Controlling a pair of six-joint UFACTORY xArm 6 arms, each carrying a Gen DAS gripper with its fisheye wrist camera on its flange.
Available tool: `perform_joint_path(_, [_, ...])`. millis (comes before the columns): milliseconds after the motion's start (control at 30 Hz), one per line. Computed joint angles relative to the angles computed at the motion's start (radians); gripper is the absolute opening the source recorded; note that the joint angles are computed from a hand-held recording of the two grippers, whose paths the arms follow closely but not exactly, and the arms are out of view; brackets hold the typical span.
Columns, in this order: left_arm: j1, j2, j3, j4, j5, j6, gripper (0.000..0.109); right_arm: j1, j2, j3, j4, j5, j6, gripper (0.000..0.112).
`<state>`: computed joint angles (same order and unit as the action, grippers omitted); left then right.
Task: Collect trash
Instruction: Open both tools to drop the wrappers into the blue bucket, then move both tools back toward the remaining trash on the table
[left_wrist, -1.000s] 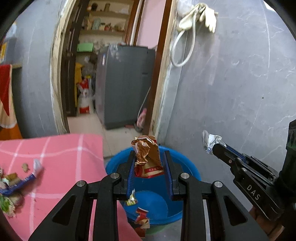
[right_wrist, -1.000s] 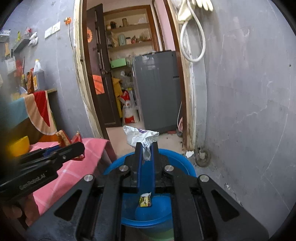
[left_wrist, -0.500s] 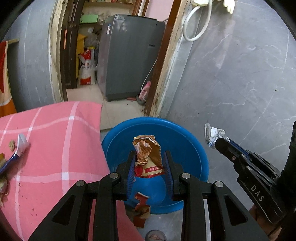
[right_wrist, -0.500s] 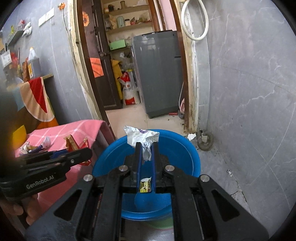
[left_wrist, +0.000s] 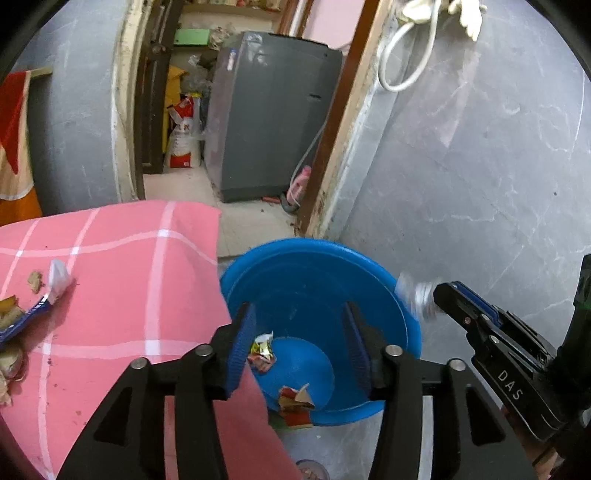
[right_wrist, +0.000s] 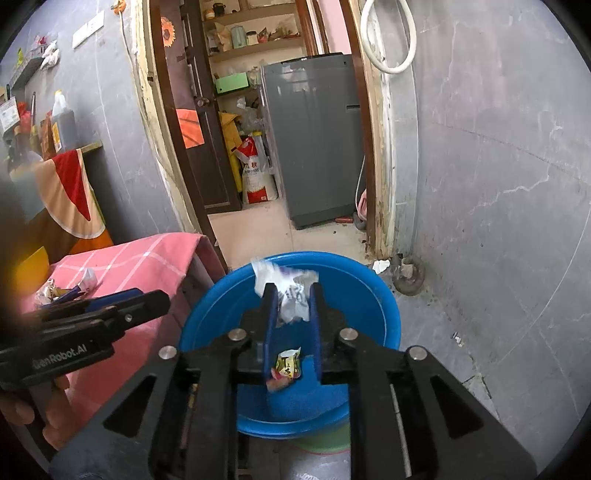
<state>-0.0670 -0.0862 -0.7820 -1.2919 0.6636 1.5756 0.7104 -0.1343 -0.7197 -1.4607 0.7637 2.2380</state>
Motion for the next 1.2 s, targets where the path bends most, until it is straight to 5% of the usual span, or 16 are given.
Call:
perform_joint_path(100, [0.019,-0.014,0.001,-0.031,0.008,0.019,0.046,0.015,-0.002,-0.004,-0.007,0.027,0.007,0.024])
perform_joint_path(633, [0.253,-0.133,0.048,-0.344,0.143,0.278,0.099,0.177,0.029,-0.098,-0.13,0.289,0.061,0.069])
perform_joint_path(933, [0.387,-0.173,0.072,-0.47,0.211,0.431,0.101,0.277,0.104,-0.185,-0.238,0.447,0.096,0.098])
perform_joint_path(1200, [0.506,-0.161,0.058,-0.528,0.259,0.493,0.101,0.307,0.174,-0.266,-0.332,0.47,0.129,0.103])
